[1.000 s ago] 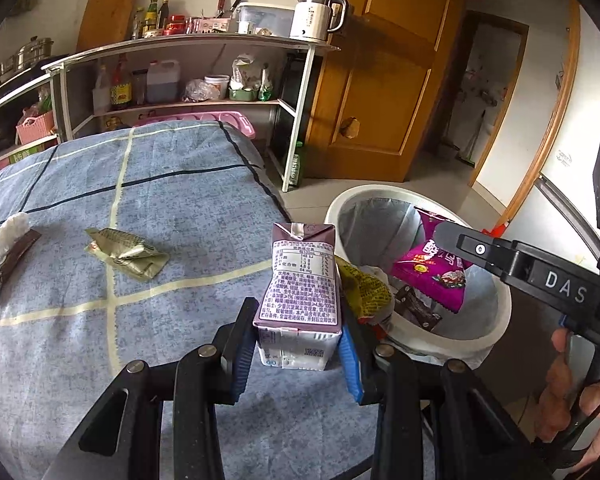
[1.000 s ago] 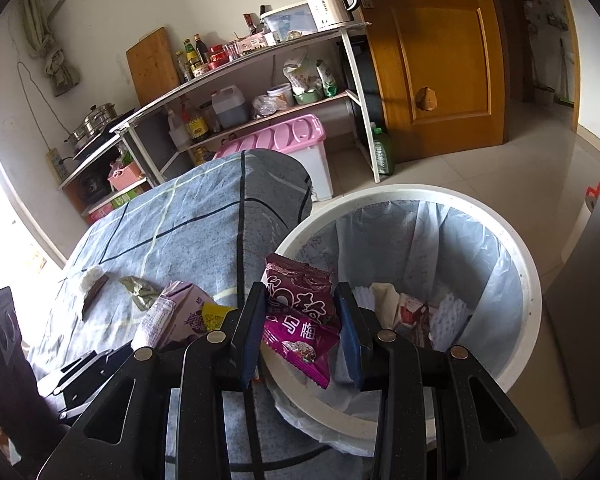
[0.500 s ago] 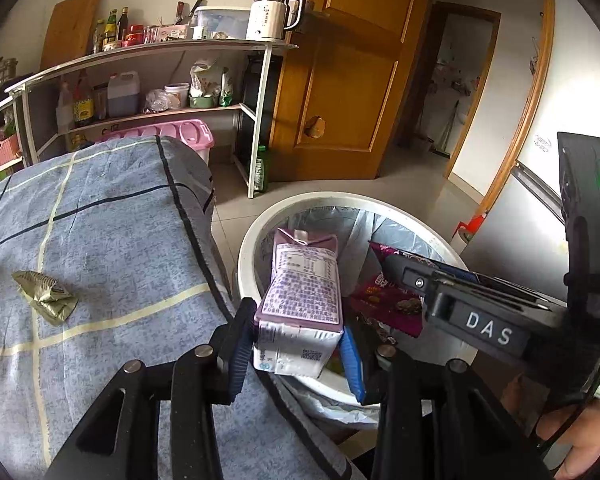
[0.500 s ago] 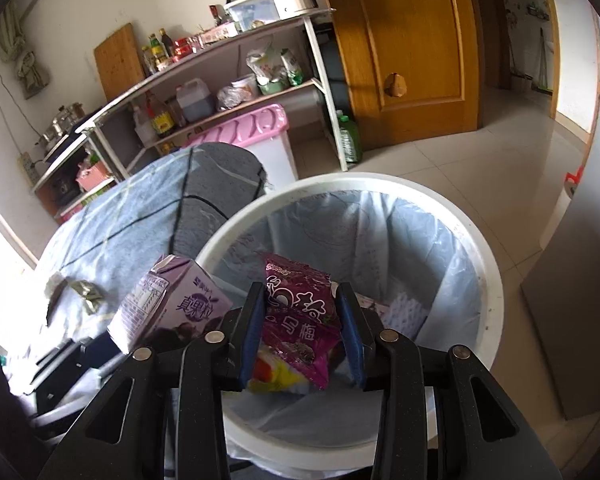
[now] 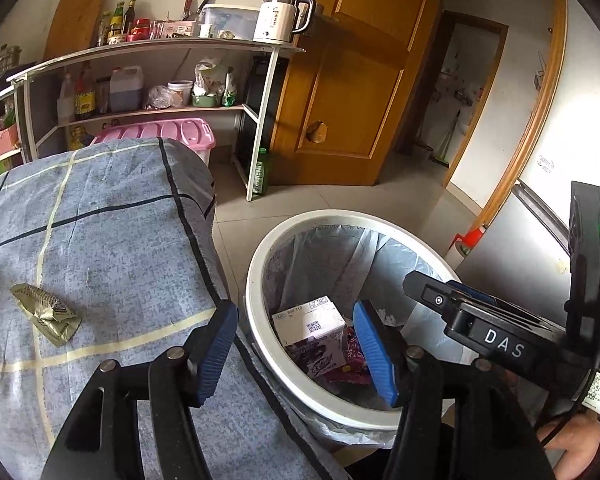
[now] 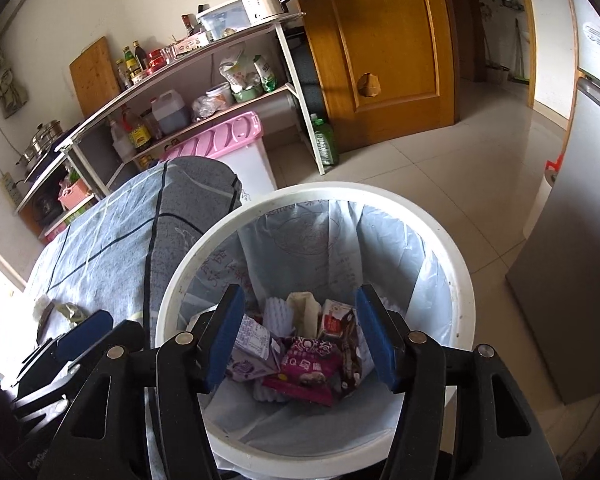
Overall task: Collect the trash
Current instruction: 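Carry the bag and carton over the bin and open both tools to drop them, then grasp the khaki snack packet with the right tool while the left tool grasps the brown chocolate bar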
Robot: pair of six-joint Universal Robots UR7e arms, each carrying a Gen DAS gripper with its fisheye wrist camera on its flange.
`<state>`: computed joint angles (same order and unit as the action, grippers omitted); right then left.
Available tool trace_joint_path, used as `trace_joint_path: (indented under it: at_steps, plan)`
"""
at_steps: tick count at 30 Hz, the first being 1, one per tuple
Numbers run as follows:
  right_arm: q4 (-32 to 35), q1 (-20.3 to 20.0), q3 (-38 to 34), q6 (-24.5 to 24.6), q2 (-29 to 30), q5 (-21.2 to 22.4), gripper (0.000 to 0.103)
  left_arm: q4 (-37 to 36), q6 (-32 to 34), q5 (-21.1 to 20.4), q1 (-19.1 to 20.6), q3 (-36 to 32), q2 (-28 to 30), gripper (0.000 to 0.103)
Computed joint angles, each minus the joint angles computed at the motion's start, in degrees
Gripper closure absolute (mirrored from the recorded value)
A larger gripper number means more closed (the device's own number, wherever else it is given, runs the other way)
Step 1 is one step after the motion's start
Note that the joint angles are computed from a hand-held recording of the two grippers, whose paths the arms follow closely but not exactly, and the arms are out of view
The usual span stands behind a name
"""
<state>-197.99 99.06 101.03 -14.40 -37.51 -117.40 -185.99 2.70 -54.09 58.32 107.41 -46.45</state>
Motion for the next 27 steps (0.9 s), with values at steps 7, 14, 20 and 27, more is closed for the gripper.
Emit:
trace_joint_path:
  at_steps: [7, 14, 20, 27]
  plan:
    - [-1.6, 1.3, -0.1, -1.0, -0.2, -0.9, 0.044, -1.1, 1.0, 2.2, -0.6, 0.5, -1.7, 0.043]
    - [-2.0, 2.3, -0.8, -1.7, 0.1, -1.4, 0.044, -1.5, 0.4, 3.3, -0.2, 0.9, -3.7, 0.043]
    - [-1.8, 3.2, -1.7, -2.9, 1.0, -2.0, 0.044, -2.4, 0.1, 4.3, 0.8, 1.3, -5.6, 0.043]
    - [1.2, 4.7, -5.1, -3.8, 3.8, 0.5, 0.044, -5.0, 1.8, 8.3, 2.6, 3.5, -9.4, 0.043]
